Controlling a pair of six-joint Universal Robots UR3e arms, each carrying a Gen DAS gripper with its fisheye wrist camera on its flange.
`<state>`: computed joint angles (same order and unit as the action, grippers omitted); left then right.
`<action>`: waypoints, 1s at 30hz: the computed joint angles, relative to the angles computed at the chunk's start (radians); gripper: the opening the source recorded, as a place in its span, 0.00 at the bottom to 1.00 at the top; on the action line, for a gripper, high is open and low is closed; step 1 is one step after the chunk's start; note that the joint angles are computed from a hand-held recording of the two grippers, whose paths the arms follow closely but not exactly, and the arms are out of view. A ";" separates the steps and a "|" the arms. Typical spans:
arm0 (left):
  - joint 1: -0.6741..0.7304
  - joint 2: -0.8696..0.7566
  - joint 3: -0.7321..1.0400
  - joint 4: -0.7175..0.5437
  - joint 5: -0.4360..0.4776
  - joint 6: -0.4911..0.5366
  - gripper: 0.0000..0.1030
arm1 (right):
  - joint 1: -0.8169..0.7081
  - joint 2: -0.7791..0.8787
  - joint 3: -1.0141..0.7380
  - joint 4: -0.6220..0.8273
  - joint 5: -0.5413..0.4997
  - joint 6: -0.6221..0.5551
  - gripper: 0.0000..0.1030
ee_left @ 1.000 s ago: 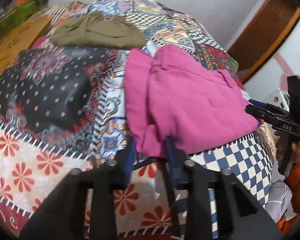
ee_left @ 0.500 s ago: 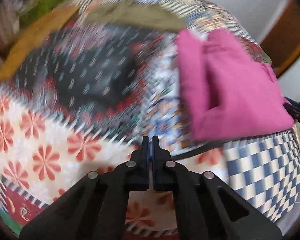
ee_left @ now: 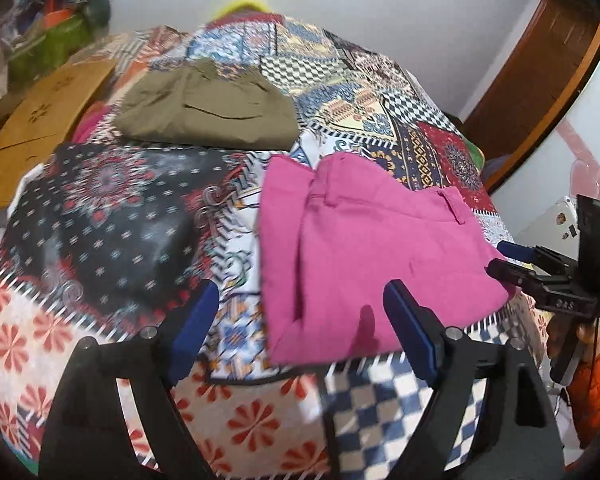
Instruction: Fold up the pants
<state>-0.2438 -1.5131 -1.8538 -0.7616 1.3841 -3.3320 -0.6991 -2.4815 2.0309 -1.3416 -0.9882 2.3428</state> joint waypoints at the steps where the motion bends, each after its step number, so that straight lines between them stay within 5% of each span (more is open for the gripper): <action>1: -0.002 -0.040 0.036 -0.005 -0.003 -0.003 0.82 | 0.012 0.011 -0.006 -0.023 -0.006 0.011 0.71; 12: 0.037 -0.279 0.174 -0.023 -0.096 -0.021 0.82 | 0.140 0.219 0.052 -0.276 -0.029 0.174 0.71; 20: 0.047 -0.309 0.141 0.035 -0.152 -0.023 0.81 | 0.120 0.258 0.064 -0.239 0.020 0.127 0.73; 25: 0.026 -0.314 0.154 0.045 -0.155 -0.006 0.61 | 0.104 0.255 0.064 -0.204 0.049 0.092 0.64; 30: 0.007 -0.307 0.168 0.038 -0.139 0.003 0.47 | 0.112 0.241 0.069 -0.209 0.069 0.086 0.43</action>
<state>-0.2365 -1.8204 -1.6860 -0.7240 1.2456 -3.3292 -0.5867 -2.2405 2.0996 -1.5509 -0.9188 2.4289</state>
